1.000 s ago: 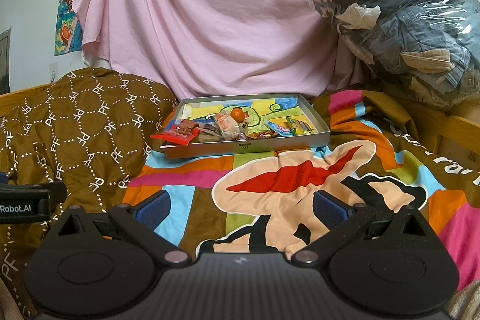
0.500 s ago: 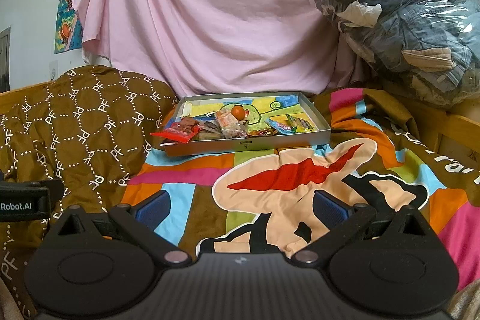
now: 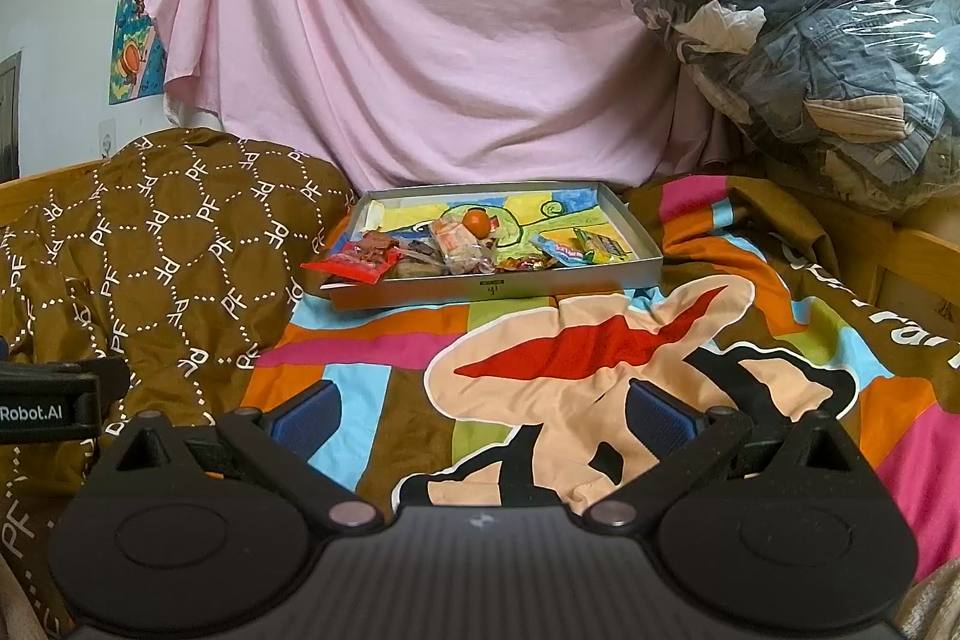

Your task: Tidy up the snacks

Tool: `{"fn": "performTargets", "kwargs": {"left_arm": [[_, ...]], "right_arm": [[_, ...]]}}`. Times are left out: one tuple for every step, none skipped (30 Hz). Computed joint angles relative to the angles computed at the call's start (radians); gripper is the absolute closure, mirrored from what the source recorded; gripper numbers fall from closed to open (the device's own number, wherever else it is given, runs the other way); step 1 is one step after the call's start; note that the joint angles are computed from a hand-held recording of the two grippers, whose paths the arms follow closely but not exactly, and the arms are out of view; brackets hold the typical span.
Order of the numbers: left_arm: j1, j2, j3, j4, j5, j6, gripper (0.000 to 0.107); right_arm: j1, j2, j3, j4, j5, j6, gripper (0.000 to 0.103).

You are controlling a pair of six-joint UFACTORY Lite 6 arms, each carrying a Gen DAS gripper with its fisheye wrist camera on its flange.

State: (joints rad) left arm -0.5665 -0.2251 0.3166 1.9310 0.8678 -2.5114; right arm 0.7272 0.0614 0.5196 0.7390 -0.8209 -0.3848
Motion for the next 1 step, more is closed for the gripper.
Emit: {"fn": "performTargets", "kwargs": {"left_arm": [[0.004,-0.001,0.001,0.001,-0.006,0.004,0.005]], "right_arm": [[0.002,-0.001,-0.001,0.002,0.0,-0.001,0.0]]}}
